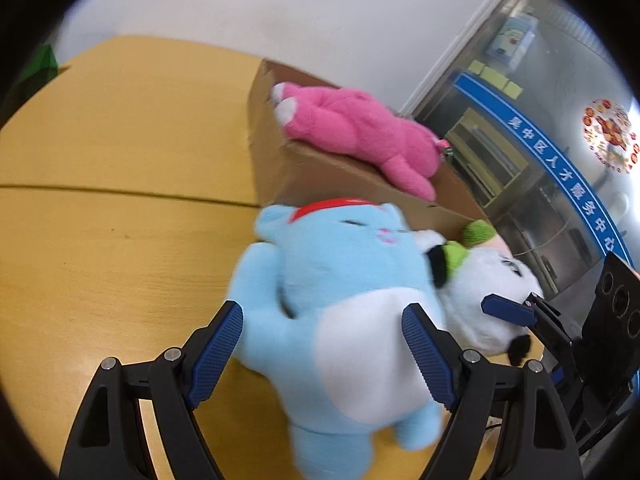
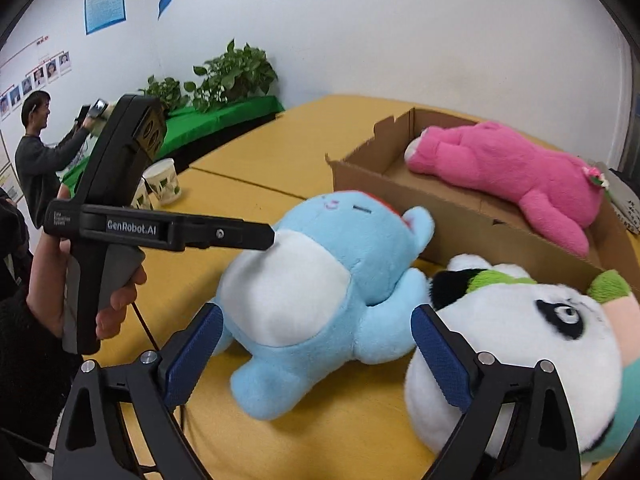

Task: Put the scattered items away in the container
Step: 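Move both tools to the light blue bear with the red headband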

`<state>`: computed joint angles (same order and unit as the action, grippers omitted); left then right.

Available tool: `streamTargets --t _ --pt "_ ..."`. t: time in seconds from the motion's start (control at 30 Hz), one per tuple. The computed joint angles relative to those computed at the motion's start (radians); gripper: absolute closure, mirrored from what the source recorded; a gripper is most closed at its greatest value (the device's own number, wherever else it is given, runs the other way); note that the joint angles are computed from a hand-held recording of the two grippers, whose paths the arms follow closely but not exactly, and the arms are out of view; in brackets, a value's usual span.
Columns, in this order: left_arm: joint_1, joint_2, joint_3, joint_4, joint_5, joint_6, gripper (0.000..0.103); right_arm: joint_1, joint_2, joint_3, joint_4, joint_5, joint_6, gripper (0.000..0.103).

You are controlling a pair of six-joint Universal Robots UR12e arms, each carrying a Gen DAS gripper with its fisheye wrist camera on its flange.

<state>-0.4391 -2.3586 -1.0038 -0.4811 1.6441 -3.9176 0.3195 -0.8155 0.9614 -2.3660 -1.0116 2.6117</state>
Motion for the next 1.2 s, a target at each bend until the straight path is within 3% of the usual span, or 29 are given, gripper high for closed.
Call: streamTargets --t 0.2,0.33,0.5,0.67,0.77,0.83,0.87,0.97,1.1,1.2 --pt "0.011 -0.004 -0.045 0.121 -0.128 -0.026 0.023 0.002 -0.012 0.025 0.078 0.06 -0.131 0.018" --pt "-0.003 0.004 -0.052 0.101 -0.136 -0.011 0.023 0.001 -0.031 0.069 0.047 0.061 -0.155 0.017" --pt "-0.009 0.024 -0.085 0.111 -0.102 -0.038 0.023 -0.016 -0.037 0.07 0.081 0.124 -0.144 0.019" --pt "0.011 0.035 -0.123 0.164 -0.071 -0.119 0.023 -0.01 -0.014 0.035 -0.014 0.018 -0.049 0.02" --pt "0.028 0.02 -0.11 0.152 -0.099 -0.137 0.023 -0.002 0.011 -0.019 0.042 -0.033 -0.074 0.02" --pt "0.036 0.004 -0.097 0.167 -0.15 -0.141 0.027 0.0 0.016 -0.036 0.104 -0.013 -0.124 0.03" --pt "0.038 -0.001 -0.095 0.188 -0.17 -0.143 0.037 0.001 0.015 -0.039 0.145 0.0 -0.156 0.035" --pt "0.033 0.0 -0.099 0.209 -0.173 -0.134 0.045 0.004 -0.005 0.004 0.127 -0.006 -0.186 0.033" --pt "0.016 0.029 -0.129 0.181 -0.141 -0.126 0.053 -0.015 -0.016 0.012 0.218 0.113 -0.193 0.032" --pt "-0.001 0.061 -0.166 0.164 -0.102 -0.132 0.053 -0.025 -0.029 0.026 0.279 0.183 -0.25 0.03"
